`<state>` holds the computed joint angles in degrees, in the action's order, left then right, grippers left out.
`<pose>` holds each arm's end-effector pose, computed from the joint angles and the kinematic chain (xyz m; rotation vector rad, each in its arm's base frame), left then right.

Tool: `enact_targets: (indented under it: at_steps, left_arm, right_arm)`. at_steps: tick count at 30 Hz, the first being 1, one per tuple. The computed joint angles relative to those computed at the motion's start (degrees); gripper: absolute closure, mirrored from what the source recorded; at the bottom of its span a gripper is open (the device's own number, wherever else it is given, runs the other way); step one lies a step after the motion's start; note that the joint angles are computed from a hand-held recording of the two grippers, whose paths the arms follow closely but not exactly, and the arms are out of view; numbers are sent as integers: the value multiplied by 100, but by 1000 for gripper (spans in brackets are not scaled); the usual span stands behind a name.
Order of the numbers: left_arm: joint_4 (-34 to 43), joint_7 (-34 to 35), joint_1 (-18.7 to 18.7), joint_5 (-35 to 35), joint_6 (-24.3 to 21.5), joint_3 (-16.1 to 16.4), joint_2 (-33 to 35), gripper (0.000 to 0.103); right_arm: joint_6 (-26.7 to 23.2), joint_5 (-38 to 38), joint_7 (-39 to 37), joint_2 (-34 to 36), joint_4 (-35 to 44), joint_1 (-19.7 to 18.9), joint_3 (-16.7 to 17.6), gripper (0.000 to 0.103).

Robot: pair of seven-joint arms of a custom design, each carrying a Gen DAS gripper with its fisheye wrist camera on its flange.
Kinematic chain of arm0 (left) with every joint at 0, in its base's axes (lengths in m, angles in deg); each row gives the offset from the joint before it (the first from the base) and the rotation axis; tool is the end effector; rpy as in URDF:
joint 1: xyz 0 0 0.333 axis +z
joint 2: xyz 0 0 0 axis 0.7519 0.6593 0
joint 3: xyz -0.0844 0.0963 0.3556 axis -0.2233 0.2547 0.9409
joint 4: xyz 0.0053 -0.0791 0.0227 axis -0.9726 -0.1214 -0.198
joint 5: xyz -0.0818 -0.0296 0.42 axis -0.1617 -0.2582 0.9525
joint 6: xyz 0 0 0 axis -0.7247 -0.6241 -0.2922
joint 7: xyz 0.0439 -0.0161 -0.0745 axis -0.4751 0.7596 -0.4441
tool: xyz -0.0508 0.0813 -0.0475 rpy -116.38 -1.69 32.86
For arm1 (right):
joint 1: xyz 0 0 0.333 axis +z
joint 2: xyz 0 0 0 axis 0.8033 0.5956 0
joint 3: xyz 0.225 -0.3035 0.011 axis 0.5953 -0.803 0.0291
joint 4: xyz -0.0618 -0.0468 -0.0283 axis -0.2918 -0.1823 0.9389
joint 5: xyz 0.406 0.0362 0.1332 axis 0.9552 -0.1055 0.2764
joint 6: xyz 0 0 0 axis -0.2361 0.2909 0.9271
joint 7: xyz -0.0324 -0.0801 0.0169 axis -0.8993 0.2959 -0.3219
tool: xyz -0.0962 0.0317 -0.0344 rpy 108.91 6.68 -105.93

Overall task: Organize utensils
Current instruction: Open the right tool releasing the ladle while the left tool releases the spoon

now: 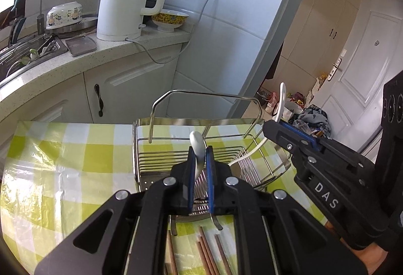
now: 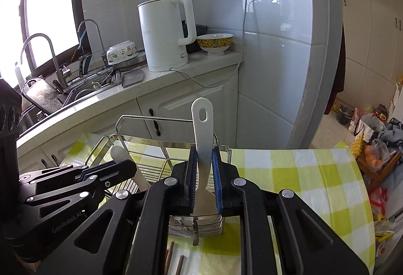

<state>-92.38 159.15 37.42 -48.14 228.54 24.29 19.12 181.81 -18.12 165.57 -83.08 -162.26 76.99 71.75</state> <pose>0.5755 -0.2226 0.5571 -1.7461 1.9143 -1.1214 0.5699 0.3235 0.5542 -1.7388 1.4565 -0.6397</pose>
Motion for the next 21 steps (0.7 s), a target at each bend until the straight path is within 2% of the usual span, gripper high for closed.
enact_targets:
  at_steps: [2, 4, 5, 7, 11, 14, 16, 21]
  left_arm:
    - [-27, -188, 22, 224, 28, 6, -32, 78]
    - [-65, -241, 29, 278, 58, 17, -79, 76]
    - [-82, -272, 33, 311, 73, 24, -104, 75]
    - [-157, -351, 42, 392, 142, 35, -183, 72]
    - [-406, -581, 61, 563, 347, 67, -449, 67]
    - [-700, -821, 110, 679, 573, 92, -763, 61]
    - [-943, -909, 79, 648, 701, 169, -1014, 59]
    - [-1773, -1803, 733, 1047, 892, -238, -1837, 45]
  right_arm:
    - [4, -28, 48, -17, -9, -1, -14, 85]
    - [-8, -216, 241, -55, -13, 15, -43, 70]
    - [-9, -335, 355, -70, -2, 14, -52, 51]
    - [-23, -846, 799, -146, -5, 23, -82, 40]
    - [-41, -1321, 1278, -373, -142, -119, 34, 35]
    - [-22, -1972, 2065, -687, -393, -303, 176, 27]
    - [34, -2292, 2527, -919, -617, -469, 316, 25]
    - [48, -2841, 3717, -1576, -1422, -912, 729, 21]
